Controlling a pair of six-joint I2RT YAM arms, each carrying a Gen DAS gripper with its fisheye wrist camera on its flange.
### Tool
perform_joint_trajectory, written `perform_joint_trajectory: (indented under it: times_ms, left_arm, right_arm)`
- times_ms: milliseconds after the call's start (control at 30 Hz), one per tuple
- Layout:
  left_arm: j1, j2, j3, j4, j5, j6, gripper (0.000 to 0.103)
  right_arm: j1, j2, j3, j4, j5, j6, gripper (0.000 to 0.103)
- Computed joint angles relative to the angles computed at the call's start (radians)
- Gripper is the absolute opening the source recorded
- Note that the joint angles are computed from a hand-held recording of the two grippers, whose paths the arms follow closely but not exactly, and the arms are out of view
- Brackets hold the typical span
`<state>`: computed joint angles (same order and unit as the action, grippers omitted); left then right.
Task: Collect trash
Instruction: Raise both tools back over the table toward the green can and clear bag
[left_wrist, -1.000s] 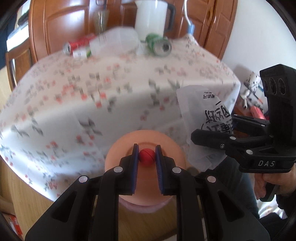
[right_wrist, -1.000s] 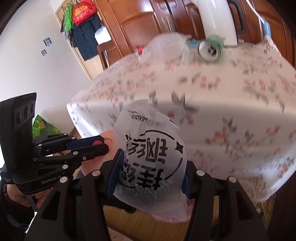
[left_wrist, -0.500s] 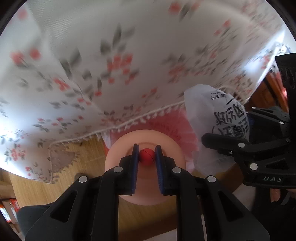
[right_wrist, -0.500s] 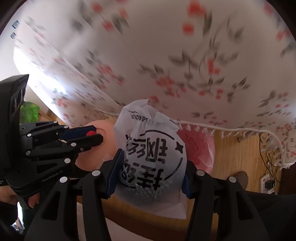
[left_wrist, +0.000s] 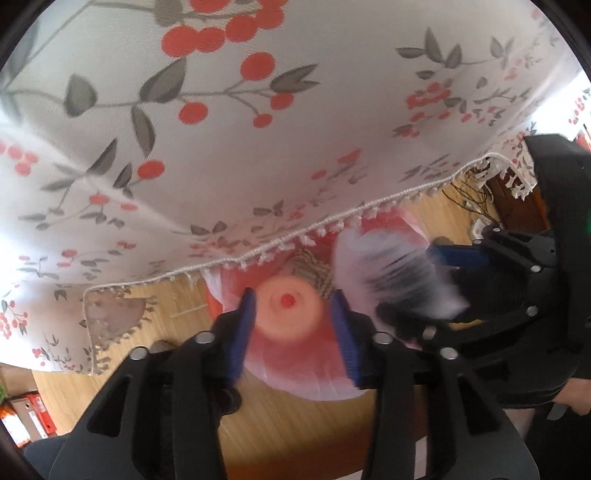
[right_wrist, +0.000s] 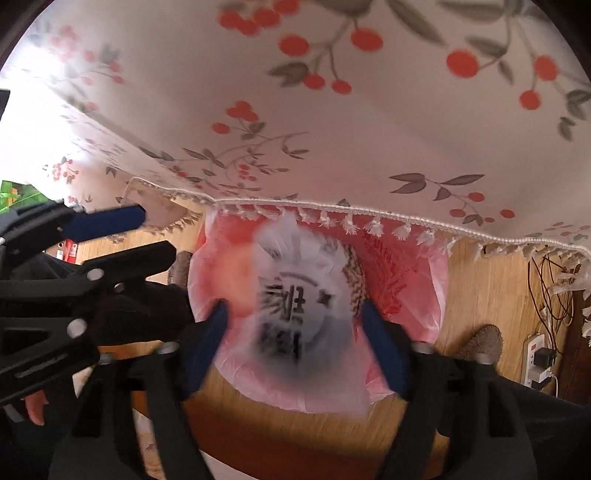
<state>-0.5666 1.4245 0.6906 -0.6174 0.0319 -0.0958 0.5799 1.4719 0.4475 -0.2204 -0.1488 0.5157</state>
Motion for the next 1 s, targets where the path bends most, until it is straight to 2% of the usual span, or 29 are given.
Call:
perform_joint_trajectory:
  times_ms: [33,67,133,200,300,367,433,500,600,700,733,833,1000]
  left_arm:
    - [-0.003,0.005,0.007,-0.005,-0.009,-0.005,0.05]
    - [-0.004,0.006,0.013,-0.011,-0.014,-0.009,0.051]
    - [-0.007,-0.006,0.018,-0.029,-0.013,-0.016,0.051]
    - [-0.01,-0.043,0.028,-0.073,-0.009,-0.02,0.051]
    - [-0.002,-0.192,0.049,-0.192,0.029,-0.011,0.051]
    - [-0.04,-0.326,0.111,-0.331,0.024,-0.003,0.051]
    - [-0.076,-0.414,0.205,-0.451,0.012,-0.018,0.051]
    - [-0.091,-0.456,0.33,-0.557,0.013,-0.023,0.051]
    - [-0.091,-0.444,0.582,-0.677,-0.018,-0.011,0.051]
    - [-0.047,-0.355,0.842,-0.734,-0.039,0.029,0.053]
    - [-0.017,-0.303,0.941,-0.748,-0.041,0.06,0.053]
    - [0.053,-0.172,1.141,-0.71,-0.069,0.139,0.054]
    - [0.142,0.088,1.437,-0.623,-0.055,0.199,0.054]
  right_arm:
    - [0.003,0.004,-0.002,0.005,0.008,0.002,0.081]
    - [0.004,0.008,-0.002,0.004,0.012,0.003,0.089]
    - [0.0,0.012,-0.005,0.01,0.012,0.003,0.09]
    - [-0.013,-0.07,-0.016,-0.054,-0.006,0.013,0.09]
    - [0.028,-0.337,0.001,-0.264,0.023,0.016,0.09]
    - [0.074,-0.512,0.07,-0.445,0.065,0.02,0.09]
    - [0.105,-0.643,0.169,-0.604,0.108,0.035,0.091]
    - [0.122,-0.714,0.333,-0.741,0.152,0.049,0.092]
    - [0.112,-0.71,0.587,-0.845,0.236,0.024,0.098]
    - [0.057,-0.633,0.821,-0.868,0.287,-0.045,0.098]
    - [0.015,-0.598,0.888,-0.857,0.271,-0.085,0.098]
    - [-0.082,-0.496,1.02,-0.797,0.275,-0.196,0.098]
    - [-0.315,-0.287,1.186,-0.726,0.139,-0.298,0.098]
